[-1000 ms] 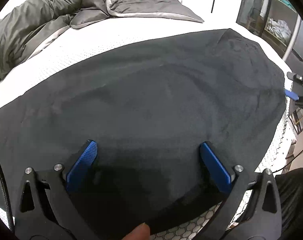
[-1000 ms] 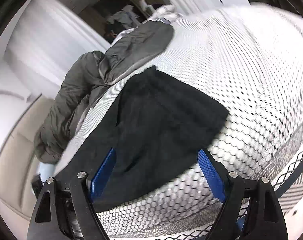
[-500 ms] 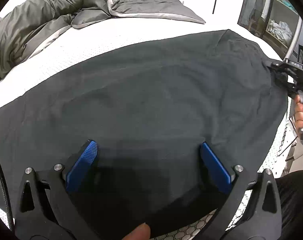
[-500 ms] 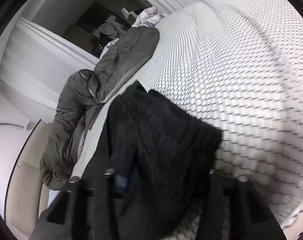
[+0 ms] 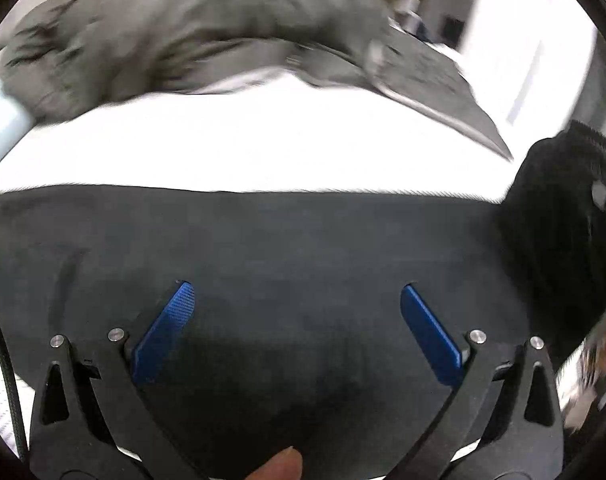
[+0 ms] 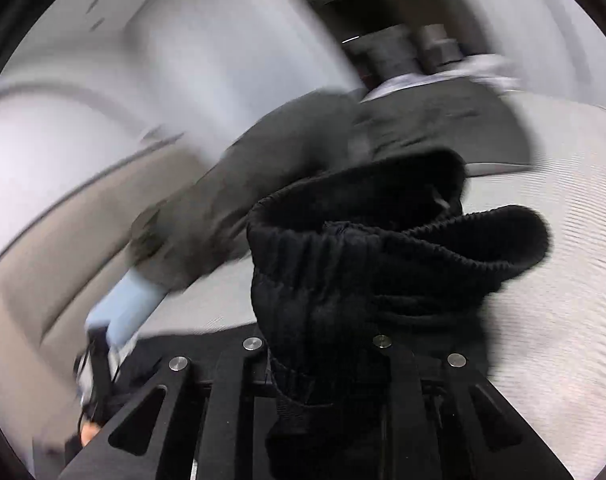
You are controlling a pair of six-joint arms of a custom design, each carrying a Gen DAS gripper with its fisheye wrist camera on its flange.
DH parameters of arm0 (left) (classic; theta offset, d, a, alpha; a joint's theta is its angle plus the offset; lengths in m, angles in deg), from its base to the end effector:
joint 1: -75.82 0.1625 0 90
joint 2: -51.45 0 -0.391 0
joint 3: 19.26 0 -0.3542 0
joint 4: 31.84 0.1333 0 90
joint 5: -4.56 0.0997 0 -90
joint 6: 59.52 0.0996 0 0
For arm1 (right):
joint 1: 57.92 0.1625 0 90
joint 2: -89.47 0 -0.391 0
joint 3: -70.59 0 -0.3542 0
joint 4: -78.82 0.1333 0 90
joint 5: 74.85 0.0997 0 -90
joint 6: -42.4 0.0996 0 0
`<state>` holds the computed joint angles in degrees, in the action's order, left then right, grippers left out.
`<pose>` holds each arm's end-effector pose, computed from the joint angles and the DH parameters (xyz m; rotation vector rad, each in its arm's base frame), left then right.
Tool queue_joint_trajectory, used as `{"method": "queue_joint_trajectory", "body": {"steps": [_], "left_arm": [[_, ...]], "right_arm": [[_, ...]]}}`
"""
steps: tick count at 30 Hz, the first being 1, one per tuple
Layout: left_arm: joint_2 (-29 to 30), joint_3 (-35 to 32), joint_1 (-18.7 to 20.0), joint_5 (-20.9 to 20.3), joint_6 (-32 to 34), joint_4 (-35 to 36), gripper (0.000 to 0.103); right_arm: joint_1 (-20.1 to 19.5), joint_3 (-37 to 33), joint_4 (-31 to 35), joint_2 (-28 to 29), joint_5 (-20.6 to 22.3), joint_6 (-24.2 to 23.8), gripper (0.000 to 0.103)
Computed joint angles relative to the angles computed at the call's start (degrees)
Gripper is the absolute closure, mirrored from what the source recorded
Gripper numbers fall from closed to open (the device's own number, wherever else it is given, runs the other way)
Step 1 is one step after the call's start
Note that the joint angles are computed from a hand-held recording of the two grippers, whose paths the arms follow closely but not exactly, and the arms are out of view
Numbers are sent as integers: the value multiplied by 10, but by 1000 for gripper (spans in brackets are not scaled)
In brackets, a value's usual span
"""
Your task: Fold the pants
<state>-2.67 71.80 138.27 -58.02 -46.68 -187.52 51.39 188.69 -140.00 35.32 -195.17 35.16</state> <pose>-0.1382 -0.6522 0.2369 0.7551 2.5301 -0.7519 0.2452 -0.4489 0.2150 0.1440 -2.3506 1.5328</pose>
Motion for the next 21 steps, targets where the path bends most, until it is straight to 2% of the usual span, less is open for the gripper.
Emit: {"method": "queue_joint_trajectory", "body": {"steps": [4, 5, 7, 8, 11, 12, 13, 15, 17, 18, 19, 20, 21], "left_arm": [[-15, -23, 35, 7, -30, 5, 0], [-17, -30, 43, 6, -35, 12, 0], [-21, -37, 54, 8, -45, 17, 1], [-23, -39, 58, 2, -48, 18, 1], [-31, -41, 67, -21, -48, 19, 1], [-37, -35, 68, -30, -45, 17, 1], [-42, -30, 67, -38, -41, 16, 1], [-44, -21, 62, -65, -24, 24, 1], [-43, -16, 51, -91, 11, 88, 1], [-39, -13, 44, -86, 31, 114, 1], [-36, -3, 32, -59, 53, 128, 1], [-29, 19, 17, -9, 88, 118, 0], [-24, 35, 9, 22, 112, 94, 0]], "right_arm": [[22, -138, 202, 88, 64, -34, 80], [25, -169, 259, 110, 78, -42, 76], [26, -206, 342, 139, 89, -53, 56], [29, -214, 370, 149, 84, -60, 56], [33, -192, 356, 144, 83, -87, 53], [34, -178, 338, 136, 76, -92, 46], [35, -157, 311, 124, 63, -96, 35], [33, -130, 258, 109, 28, -99, 26], [25, -102, 252, 89, -12, -71, 26], [17, -87, 277, 72, -29, -47, 26], [10, -82, 314, 62, -51, -23, 26], [4, -78, 342, 55, -81, -9, 26], [1, -64, 349, 50, -105, -9, 26]]}}
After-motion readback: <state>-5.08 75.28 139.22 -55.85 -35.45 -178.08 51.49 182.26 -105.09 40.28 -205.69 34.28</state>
